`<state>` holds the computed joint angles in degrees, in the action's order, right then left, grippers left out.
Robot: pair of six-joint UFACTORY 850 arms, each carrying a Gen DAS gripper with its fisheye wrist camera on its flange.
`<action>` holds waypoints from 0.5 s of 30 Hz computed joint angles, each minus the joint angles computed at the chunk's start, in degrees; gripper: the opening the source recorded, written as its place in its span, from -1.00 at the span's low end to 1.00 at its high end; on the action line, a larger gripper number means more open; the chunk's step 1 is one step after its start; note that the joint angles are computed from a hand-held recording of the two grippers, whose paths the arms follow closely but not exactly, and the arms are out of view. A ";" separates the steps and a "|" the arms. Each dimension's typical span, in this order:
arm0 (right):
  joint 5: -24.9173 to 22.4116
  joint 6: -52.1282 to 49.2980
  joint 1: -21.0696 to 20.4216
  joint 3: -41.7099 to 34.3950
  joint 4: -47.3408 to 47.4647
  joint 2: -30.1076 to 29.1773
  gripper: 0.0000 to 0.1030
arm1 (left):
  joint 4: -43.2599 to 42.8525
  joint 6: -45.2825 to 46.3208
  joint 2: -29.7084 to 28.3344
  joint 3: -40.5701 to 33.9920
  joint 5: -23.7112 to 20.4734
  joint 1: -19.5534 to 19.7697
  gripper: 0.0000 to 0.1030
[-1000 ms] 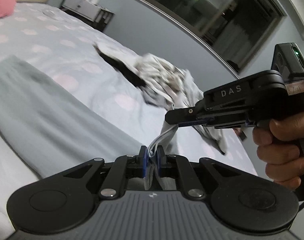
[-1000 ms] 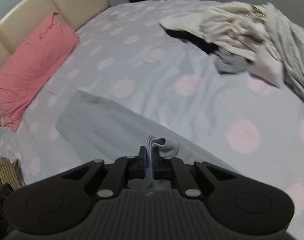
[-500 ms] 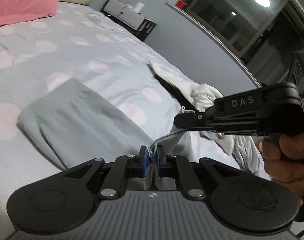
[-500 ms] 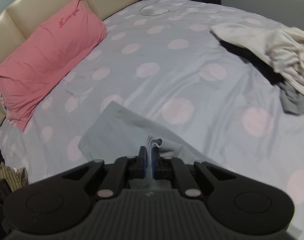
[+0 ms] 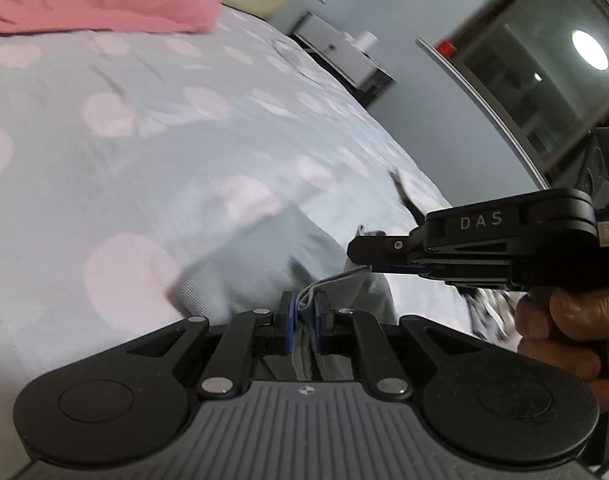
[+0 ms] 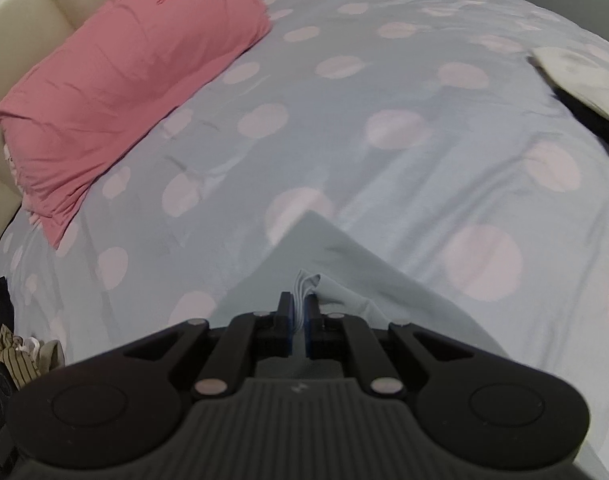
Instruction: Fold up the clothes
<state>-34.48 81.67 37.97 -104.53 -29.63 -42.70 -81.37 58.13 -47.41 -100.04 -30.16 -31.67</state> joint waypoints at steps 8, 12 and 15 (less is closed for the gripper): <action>-1.23 -5.83 -1.38 -10.84 3.40 -7.14 -0.89 | 11.74 -12.10 -4.01 -6.62 4.59 -0.12 -0.86; -0.85 -5.37 -1.91 -13.47 2.78 -9.33 -0.99 | 17.22 -17.18 -5.58 -8.36 5.05 -0.28 -0.86; -2.73 -5.98 -2.28 -16.33 3.26 -11.33 -0.99 | 21.05 -20.00 -6.68 -10.06 4.47 -0.39 -0.85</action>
